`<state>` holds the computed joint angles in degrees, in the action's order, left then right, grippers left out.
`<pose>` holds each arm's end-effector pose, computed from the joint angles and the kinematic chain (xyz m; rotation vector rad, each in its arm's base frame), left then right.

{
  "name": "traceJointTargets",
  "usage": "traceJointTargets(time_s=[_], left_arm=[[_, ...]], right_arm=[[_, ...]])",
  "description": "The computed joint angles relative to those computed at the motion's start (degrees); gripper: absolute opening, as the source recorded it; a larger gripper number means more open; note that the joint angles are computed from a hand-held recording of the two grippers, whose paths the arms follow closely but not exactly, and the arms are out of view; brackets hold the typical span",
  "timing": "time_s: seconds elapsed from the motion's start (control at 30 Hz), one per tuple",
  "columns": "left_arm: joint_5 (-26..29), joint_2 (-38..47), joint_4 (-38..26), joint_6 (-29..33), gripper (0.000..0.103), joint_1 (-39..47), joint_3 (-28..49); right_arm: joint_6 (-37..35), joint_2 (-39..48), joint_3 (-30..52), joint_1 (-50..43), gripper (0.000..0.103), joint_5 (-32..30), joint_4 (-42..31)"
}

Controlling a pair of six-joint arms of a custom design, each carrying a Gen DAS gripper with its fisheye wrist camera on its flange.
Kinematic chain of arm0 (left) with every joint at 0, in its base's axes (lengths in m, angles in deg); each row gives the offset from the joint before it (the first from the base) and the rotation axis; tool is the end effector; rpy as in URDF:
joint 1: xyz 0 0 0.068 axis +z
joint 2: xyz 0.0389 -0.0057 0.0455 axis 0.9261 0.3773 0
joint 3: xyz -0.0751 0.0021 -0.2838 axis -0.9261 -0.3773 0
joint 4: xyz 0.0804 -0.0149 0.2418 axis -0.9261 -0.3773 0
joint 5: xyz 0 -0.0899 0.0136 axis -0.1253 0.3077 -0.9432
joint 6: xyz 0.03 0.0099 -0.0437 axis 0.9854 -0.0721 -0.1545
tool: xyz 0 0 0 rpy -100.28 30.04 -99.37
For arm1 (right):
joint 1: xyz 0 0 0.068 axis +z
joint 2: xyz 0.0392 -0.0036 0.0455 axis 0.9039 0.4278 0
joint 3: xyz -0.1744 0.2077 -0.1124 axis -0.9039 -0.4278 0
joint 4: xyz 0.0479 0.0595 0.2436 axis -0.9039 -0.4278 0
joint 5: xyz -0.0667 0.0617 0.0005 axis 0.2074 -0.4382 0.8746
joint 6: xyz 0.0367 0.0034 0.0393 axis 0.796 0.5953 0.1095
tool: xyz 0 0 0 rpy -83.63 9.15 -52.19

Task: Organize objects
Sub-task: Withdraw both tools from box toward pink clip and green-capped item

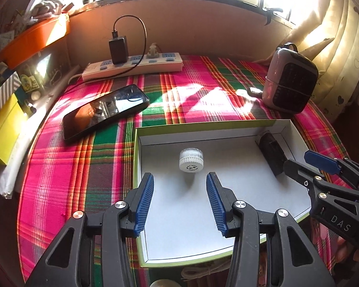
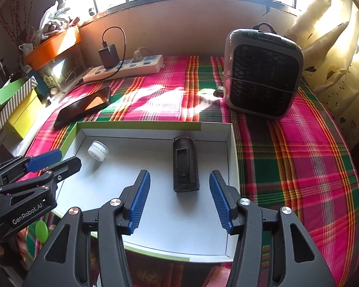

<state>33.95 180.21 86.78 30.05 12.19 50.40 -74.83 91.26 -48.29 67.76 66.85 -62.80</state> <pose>0.1593 -0.2030 0.1151 0.0372 2.4673 -0.0816 0.1642 0.0151 0.1293 -0.2278 2.4488 0.2103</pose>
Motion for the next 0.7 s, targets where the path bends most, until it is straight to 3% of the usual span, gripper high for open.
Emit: traceJointTargets(time_s=[0.47, 0.63, 0.7], left_arm=[[-5.05, -5.24, -4.66, -8.9, 0.044, -7.09, -3.59], [-9.78, -5.59, -8.87, -12.47, 0.044, -10.69, -3.51], [-9.01, -6.57, -8.06, -12.75, 0.044, -10.72, -4.57]], right_arm=[[-1.98, -15.66, -4.77, -4.1, 0.053, -2.47, -8.82], [-3.14, -24.25, -5.59, -4.2, 0.053, -1.56, -14.84], [-3.47, -27.09, -5.68, -4.54, 0.053, -2.01, -17.32]])
